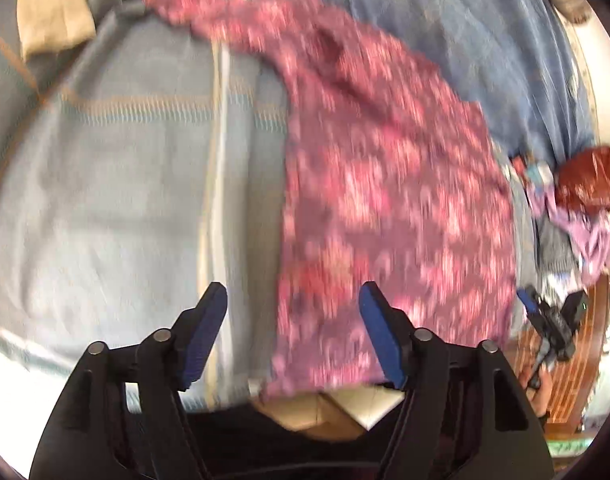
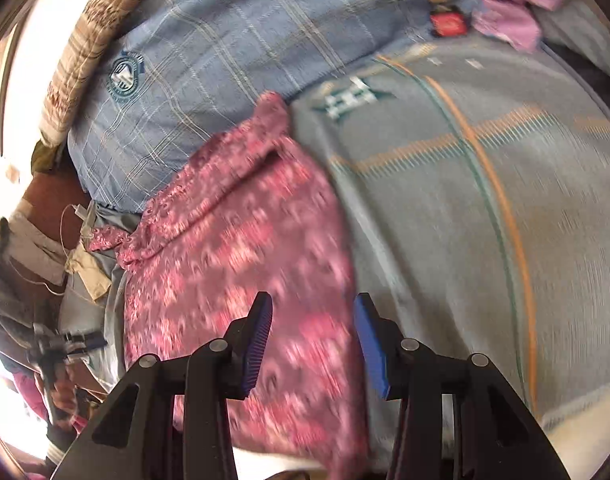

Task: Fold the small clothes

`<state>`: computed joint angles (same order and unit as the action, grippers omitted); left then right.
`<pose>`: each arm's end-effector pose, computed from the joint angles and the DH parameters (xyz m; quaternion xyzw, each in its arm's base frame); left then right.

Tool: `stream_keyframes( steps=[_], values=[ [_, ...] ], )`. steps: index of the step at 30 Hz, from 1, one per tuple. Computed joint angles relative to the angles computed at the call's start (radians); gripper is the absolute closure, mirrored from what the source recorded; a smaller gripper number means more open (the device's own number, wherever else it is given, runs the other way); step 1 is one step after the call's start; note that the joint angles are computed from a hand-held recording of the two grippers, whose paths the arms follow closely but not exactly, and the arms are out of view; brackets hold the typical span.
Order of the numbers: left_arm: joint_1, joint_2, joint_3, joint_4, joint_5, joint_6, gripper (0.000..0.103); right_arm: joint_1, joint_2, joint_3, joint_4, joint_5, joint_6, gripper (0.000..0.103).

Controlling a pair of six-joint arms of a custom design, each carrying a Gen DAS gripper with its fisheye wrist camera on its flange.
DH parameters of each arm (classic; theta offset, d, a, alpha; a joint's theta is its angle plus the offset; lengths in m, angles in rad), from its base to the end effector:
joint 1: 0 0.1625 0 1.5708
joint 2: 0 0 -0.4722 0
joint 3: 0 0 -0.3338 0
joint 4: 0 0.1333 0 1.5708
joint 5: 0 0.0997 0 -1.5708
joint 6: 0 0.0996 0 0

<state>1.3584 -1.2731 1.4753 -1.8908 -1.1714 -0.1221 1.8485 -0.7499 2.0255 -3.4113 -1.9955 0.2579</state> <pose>0.0469 -0.5986 0.4675 0.0325 0.9780 -0.0899 0.1857 0.2465 -0.5281 0.1417 -0.0494 -0.9393 0.3163 0.1231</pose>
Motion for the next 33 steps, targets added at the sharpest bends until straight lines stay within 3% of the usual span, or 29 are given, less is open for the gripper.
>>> stream_keyframes(
  steps=[2, 5, 12, 14, 17, 19, 24, 29, 31, 32, 33],
  values=[
    [-0.007, -0.025, 0.064, -0.009, -0.004, 0.013, 0.035, -0.006, -0.009, 0.06, -0.044, 0.009, 0.022, 0.058],
    [-0.048, -0.043, 0.146, -0.048, 0.084, 0.044, 0.035, -0.011, -0.01, 0.107, -0.064, 0.013, 0.031, 0.058],
    [-0.074, -0.02, 0.171, -0.031, 0.147, 0.032, 0.035, 0.014, 0.005, 0.137, -0.026, -0.039, -0.019, 0.058],
    [-0.051, -0.002, 0.138, -0.016, 0.111, 0.004, 0.034, 0.02, 0.007, 0.142, -0.013, -0.023, -0.043, 0.058],
    [-0.019, 0.005, 0.096, -0.008, 0.016, -0.012, 0.022, 0.034, 0.015, 0.14, 0.016, -0.033, -0.067, 0.058],
    [-0.008, 0.01, 0.08, 0.015, -0.03, -0.013, 0.022, 0.037, 0.016, 0.149, 0.008, -0.034, -0.08, 0.058],
    [-0.024, -0.006, 0.118, 0.037, -0.033, 0.045, 0.02, 0.032, 0.01, 0.162, 0.002, -0.021, -0.068, 0.058],
    [-0.03, -0.031, 0.163, 0.03, -0.041, 0.07, 0.021, 0.048, 0.021, 0.14, 0.039, -0.062, -0.091, 0.058],
    [-0.037, -0.039, 0.185, -0.003, -0.015, 0.077, 0.028, 0.062, 0.031, 0.128, 0.055, -0.102, -0.108, 0.067],
    [-0.044, -0.043, 0.2, -0.028, 0.002, 0.08, 0.046, 0.074, 0.039, 0.118, 0.069, -0.139, -0.119, 0.08],
    [-0.047, -0.046, 0.209, -0.05, 0.003, 0.087, 0.081, 0.086, 0.046, 0.105, 0.091, -0.187, -0.125, 0.088]
  ],
)
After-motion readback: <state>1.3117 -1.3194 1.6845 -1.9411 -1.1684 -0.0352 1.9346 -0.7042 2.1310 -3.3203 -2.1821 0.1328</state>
